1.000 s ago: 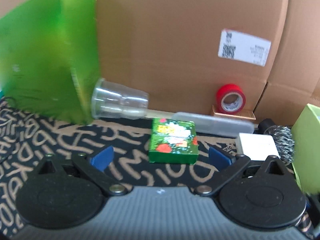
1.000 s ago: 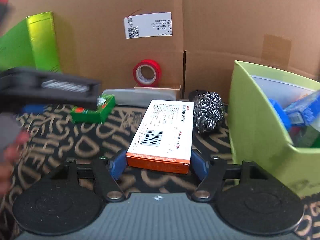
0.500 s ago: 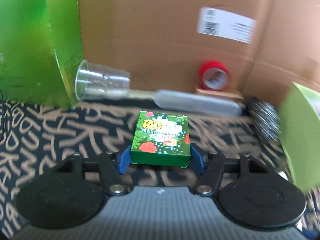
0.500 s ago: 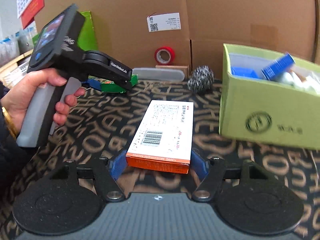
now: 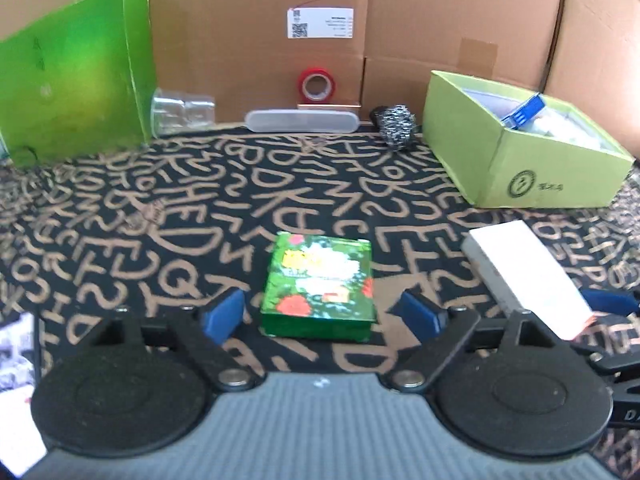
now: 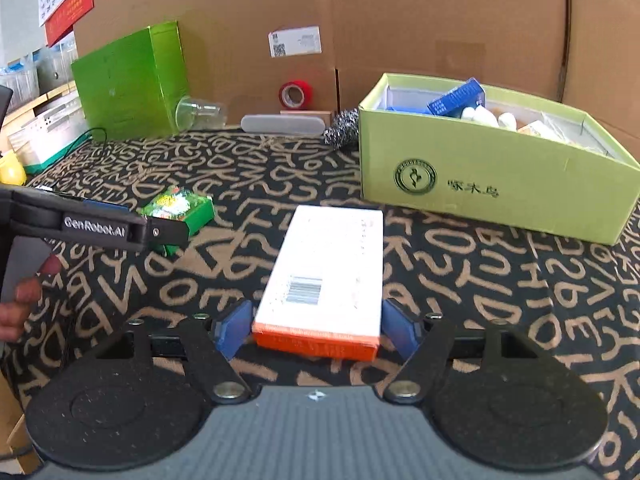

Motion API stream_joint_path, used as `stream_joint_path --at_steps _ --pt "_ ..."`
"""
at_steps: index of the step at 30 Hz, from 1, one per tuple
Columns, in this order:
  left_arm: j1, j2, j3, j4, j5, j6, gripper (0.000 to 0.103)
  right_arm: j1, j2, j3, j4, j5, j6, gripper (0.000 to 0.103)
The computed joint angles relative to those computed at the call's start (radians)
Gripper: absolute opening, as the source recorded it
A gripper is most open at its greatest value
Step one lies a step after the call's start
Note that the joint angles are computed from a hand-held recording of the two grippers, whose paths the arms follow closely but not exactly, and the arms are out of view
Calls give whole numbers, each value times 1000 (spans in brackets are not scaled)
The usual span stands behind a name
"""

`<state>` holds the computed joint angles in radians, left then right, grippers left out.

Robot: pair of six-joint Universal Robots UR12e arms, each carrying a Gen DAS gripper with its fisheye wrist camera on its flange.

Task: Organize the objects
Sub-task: 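Carry the green and white-orange boxes into the shoebox and open both tools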

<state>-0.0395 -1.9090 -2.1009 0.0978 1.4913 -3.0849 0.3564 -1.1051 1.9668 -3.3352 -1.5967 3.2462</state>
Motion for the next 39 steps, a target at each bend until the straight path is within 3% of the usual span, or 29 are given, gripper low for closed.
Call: stream_joint_path --at_steps 4,11,13,14,15,20,27,35,39 --pt "9 2 8 -38 -15 0 73 5 17 -26 15 -28 -21 77" --pt "11 -14 27 -43 -17 21 74 4 39 -57 39 -54 19 77" --pt "10 -17 31 -48 -18 24 71 5 44 -59 31 -58 20 77" --pt "14 -17 32 -53 -32 23 62 5 45 -59 28 -59 24 76" --pt "16 -16 32 -59 -39 23 62 5 46 -59 24 -57 24 72" --pt "8 -15 30 -49 -32 36 61 -4 40 -46 -4 -18 19 71" --pt "0 4 38 -8 -125 40 61 -22 4 -14 -108 3 5 71" --pt "-49 -10 132 27 -245 15 61 -65 -35 3 -223 -103 -20 71" --pt "-87 -36 196 30 -257 15 61 -95 -42 -5 -240 -173 -41 70"
